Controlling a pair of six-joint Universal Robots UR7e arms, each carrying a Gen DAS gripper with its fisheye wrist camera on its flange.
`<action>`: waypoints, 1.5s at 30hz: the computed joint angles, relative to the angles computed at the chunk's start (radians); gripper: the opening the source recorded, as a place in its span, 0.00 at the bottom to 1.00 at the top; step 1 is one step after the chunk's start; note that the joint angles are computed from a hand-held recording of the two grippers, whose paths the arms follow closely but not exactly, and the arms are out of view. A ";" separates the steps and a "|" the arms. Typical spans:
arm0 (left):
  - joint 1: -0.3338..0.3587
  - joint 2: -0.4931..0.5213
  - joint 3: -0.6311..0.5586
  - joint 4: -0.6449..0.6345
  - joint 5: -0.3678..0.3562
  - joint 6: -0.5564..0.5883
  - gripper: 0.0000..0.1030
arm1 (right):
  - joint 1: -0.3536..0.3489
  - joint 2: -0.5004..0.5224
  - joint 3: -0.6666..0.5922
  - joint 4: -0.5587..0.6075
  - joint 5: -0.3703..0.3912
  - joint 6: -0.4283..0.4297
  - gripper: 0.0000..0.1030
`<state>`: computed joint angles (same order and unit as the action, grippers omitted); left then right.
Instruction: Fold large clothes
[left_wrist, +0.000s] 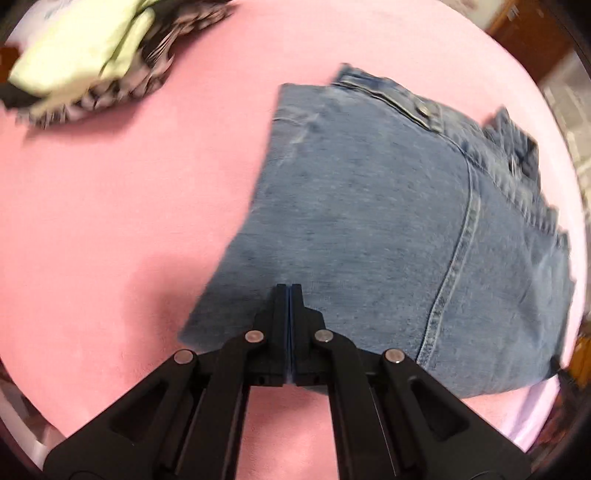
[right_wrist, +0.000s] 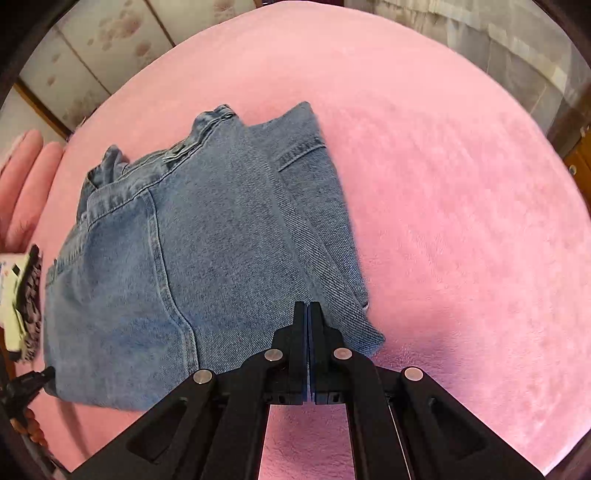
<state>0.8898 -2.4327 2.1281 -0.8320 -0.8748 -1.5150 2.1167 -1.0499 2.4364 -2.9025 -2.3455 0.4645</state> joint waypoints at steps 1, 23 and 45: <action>-0.012 -0.014 -0.007 0.005 -0.001 -0.016 0.00 | 0.012 0.009 -0.011 0.010 0.008 -0.008 0.00; 0.040 0.436 0.147 -0.914 -0.220 0.618 0.00 | -0.012 0.403 -0.458 0.089 0.445 -0.304 0.10; 0.256 0.524 0.079 -1.069 -0.102 0.735 0.00 | -0.029 0.595 -0.569 -0.156 0.282 -0.327 0.00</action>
<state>1.1455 -1.9084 2.2073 -1.9011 -0.9772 -0.7798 2.0882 -0.4545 1.8671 -3.0590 -2.0634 0.1372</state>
